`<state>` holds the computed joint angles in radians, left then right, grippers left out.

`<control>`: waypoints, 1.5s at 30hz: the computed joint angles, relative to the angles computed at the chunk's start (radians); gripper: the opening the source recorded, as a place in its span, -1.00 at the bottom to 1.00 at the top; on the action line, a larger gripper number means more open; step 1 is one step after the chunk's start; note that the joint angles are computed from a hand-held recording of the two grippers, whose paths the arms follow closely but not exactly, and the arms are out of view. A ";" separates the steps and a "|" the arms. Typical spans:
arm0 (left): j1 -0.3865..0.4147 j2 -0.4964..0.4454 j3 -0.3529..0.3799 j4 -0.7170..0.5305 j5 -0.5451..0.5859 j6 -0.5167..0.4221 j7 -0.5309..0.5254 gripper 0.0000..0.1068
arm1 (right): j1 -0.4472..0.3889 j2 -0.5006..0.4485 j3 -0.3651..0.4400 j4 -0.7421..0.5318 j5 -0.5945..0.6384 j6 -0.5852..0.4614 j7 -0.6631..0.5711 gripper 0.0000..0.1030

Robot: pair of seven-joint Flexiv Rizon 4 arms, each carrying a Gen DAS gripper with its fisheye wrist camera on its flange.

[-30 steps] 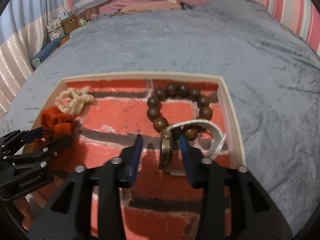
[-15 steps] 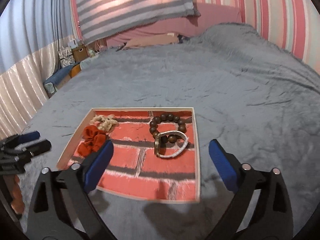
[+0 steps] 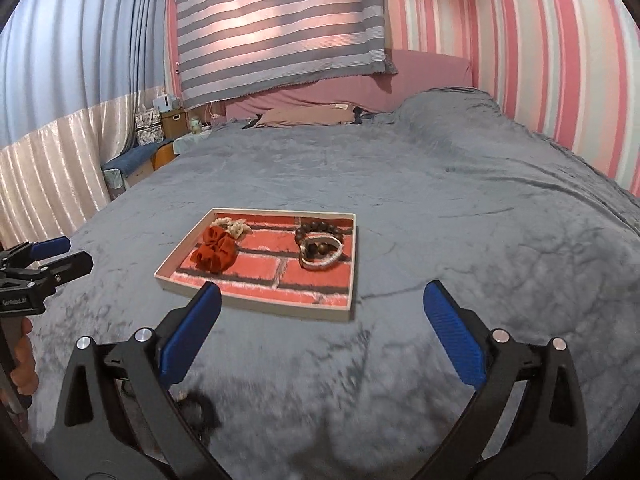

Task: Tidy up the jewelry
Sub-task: 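Move both tools toward the black scrunchie and black hair claw, then grasp the black pendant scrunchie with the left tool while the right tool grasps the black hair claw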

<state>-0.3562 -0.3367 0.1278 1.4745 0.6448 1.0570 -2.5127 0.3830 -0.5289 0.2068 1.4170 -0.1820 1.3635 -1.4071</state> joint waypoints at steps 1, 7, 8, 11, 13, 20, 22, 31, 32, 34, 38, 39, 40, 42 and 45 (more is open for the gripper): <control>-0.015 0.006 0.004 0.007 0.013 -0.003 -0.024 0.81 | 0.000 0.022 -0.010 0.035 -0.001 0.016 0.006 0.91; -0.062 0.045 -0.003 0.068 0.085 -0.014 -0.151 0.81 | 0.016 0.121 -0.081 0.231 -0.047 0.117 0.087 0.91; -0.068 0.048 -0.006 0.073 0.102 -0.023 -0.170 0.81 | 0.017 0.127 -0.088 0.250 -0.057 0.129 0.099 0.91; -0.070 0.056 -0.023 0.100 0.125 -0.026 -0.208 0.81 | 0.050 0.159 -0.152 0.343 -0.113 0.188 0.164 0.91; -0.074 0.063 -0.031 0.118 0.140 -0.031 -0.232 0.81 | 0.062 0.172 -0.179 0.393 -0.145 0.212 0.200 0.91; -0.090 0.054 -0.059 0.160 0.174 -0.051 -0.330 0.81 | 0.091 0.194 -0.248 0.517 -0.226 0.271 0.283 0.91; -0.096 0.032 -0.070 0.153 0.165 -0.060 -0.330 0.81 | 0.090 0.194 -0.252 0.541 -0.237 0.268 0.288 0.91; -0.158 -0.080 -0.059 0.092 0.113 -0.075 -0.302 0.81 | 0.138 0.184 -0.334 0.599 -0.293 0.288 0.317 0.87; -0.164 -0.088 -0.054 0.088 0.107 -0.075 -0.304 0.81 | 0.124 0.180 -0.318 0.597 -0.288 0.284 0.313 0.87; -0.181 -0.105 -0.043 0.072 0.100 -0.086 -0.314 0.81 | 0.096 0.173 -0.286 0.595 -0.274 0.279 0.303 0.85; -0.202 -0.132 -0.028 0.041 0.089 -0.126 -0.303 0.81 | 0.057 0.158 -0.240 0.585 -0.254 0.263 0.281 0.80; -0.205 -0.138 -0.025 0.035 0.085 -0.135 -0.301 0.81 | 0.042 0.154 -0.221 0.578 -0.246 0.255 0.273 0.77; -0.207 -0.143 -0.022 0.030 0.080 -0.145 -0.302 0.81 | 0.026 0.147 -0.201 0.572 -0.236 0.246 0.265 0.74; -0.209 -0.151 -0.018 0.024 0.075 -0.153 -0.305 0.81 | 0.008 0.137 -0.177 0.563 -0.221 0.234 0.255 0.69; -0.212 -0.163 -0.014 0.013 0.071 -0.165 -0.295 0.80 | -0.025 0.123 -0.132 0.547 -0.197 0.212 0.229 0.58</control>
